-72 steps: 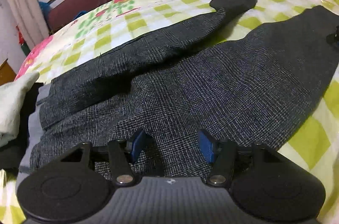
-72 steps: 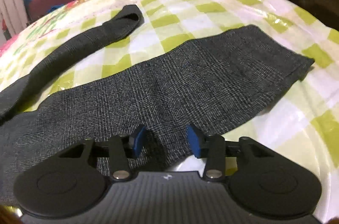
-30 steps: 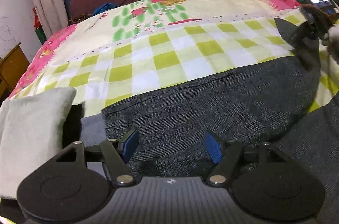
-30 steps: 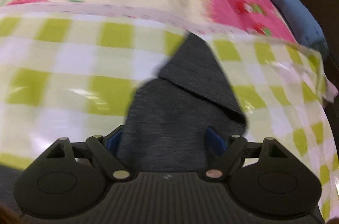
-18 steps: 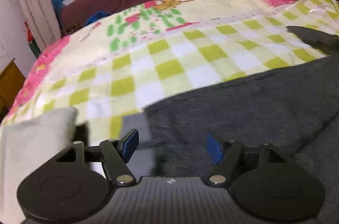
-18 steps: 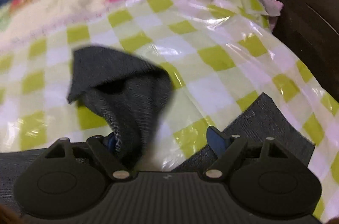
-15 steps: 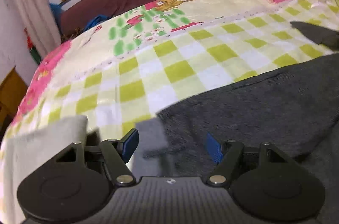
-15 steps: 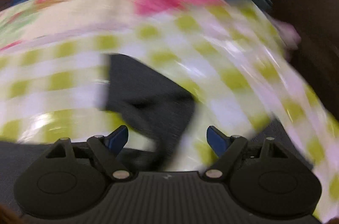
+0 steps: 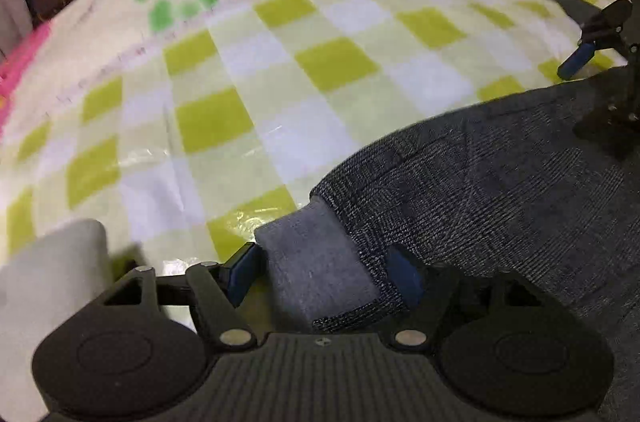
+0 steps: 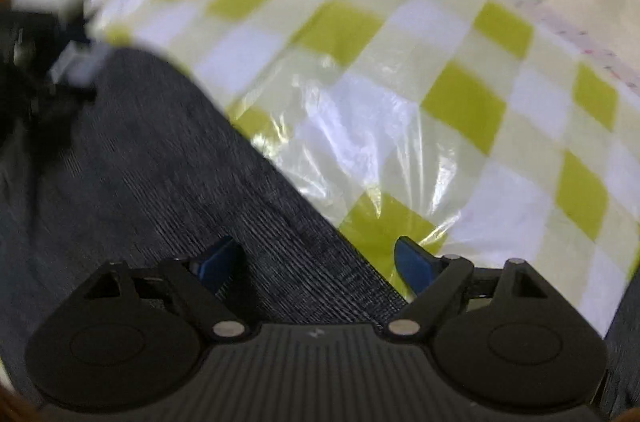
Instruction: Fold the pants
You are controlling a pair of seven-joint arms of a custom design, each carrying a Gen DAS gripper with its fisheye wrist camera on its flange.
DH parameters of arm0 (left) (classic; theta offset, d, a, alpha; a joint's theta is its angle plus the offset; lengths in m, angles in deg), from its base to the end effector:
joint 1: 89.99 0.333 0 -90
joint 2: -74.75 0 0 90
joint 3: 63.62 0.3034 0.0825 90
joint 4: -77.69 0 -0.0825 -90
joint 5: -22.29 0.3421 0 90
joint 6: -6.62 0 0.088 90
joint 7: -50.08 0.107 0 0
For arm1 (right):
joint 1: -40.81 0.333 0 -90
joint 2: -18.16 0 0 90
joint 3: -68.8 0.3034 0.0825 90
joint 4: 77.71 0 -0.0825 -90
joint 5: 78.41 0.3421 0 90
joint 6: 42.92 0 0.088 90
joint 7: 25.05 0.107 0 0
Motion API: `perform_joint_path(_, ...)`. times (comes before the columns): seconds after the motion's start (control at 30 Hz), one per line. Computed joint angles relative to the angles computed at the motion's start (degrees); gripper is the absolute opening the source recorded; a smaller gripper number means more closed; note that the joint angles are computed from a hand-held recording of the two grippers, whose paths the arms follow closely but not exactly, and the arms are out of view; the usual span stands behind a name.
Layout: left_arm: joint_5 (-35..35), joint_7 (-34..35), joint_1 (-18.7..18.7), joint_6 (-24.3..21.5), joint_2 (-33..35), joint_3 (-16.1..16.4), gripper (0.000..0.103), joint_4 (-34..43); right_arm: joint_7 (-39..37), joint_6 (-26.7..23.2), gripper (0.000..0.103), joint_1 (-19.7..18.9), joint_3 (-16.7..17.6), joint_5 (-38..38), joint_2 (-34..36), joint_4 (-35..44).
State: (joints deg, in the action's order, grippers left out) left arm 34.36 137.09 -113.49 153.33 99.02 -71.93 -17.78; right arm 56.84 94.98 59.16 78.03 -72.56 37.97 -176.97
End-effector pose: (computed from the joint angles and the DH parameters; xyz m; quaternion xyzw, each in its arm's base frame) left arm 0.5701 -0.3410 0.4245 -0.4425 0.8639 -0.1858 0.1530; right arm 0.5694 0.2857 0.4261 -0.8563 0.4850 -0.0413 0.1727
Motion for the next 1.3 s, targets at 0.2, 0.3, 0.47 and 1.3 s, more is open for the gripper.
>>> perform_joint_path(0.2,3.0,-5.4,-2.0,3.2,-1.4,1.7,0.071,-2.8,1.4,3.4,0.085,0.6,-0.3,-0.3,-1.6,-3.7)
perform_joint_path(0.3,4.1,-6.3,-2.0,4.7,-2.0,1.5,0.059,-3.6,5.4,3.5,0.024,0.7,-0.6,-0.1,-1.8,-2.7)
perform_joint_path(0.47,11.7,-13.1,-4.6,7.9,-4.1,4.0,0.053,-5.8,10.1,4.3,0.006,0.8,-1.0,-0.4,-2.3,-1.7)
perform_joint_path(1.3,45.7,-55.9,13.2,10.9,-50.9,-27.3,0.049,-53.0,16.9,24.9,0.006,19.0,3.3,7.9,-38.9,-50.3)
